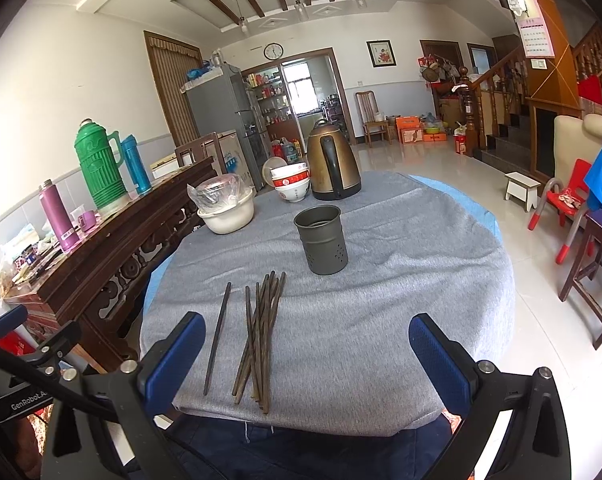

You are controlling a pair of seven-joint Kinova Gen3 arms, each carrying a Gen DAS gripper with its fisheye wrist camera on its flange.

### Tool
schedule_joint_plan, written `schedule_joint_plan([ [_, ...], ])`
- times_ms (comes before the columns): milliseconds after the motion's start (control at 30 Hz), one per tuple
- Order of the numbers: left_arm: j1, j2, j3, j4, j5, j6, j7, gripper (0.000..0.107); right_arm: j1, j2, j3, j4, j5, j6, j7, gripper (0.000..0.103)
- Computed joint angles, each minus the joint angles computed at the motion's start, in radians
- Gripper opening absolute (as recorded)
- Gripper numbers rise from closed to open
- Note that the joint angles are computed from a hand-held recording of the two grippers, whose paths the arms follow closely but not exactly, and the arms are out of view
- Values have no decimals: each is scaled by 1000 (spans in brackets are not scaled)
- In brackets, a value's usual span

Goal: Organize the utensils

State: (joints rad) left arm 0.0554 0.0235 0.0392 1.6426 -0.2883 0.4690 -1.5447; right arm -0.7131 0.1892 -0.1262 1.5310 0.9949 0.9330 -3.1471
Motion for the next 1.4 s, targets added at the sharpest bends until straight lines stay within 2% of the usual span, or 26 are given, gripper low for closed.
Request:
schedule_joint_plan([
  [200,1,0,1,0,-2,1,2,103,1,0,0,-1,-2,-1,2,103],
  [267,1,0,1,1,0,0,1,103,47,2,-58,-2,12,10,-7,103],
  [400,1,0,1,1,-1,1,3,103,195,14,-241,-8,56,43,-28,103],
  [467,2,1,1,0,-4,1,4,103,221,16,-273,-8,63,48,-30,103],
  [767,6,2,3,3,-4,5,3,103,208,14,-254,-7,53,42,-27,103],
  [933,1,4,1,-2,19,9,-20,103,222,16,-272,-8,58,45,-29,103],
  [1100,7,17,-16,-18,78,24,-76,103,155,17,-181,-2,29,14,-18,103],
  [1167,-26,45,4,-55,159,58,-156,103,201,21,-206,-8,12,-24,7,103],
  [1233,-69,112,37,-145,240,139,-237,103,293,42,-270,-41,-20,-55,84,103],
  [1300,-69,181,23,-238,316,213,-301,103,386,98,-337,-100,-50,-80,165,102],
  [1400,-100,299,58,-377,355,274,-300,103,525,192,-450,-191,-124,-132,287,93],
])
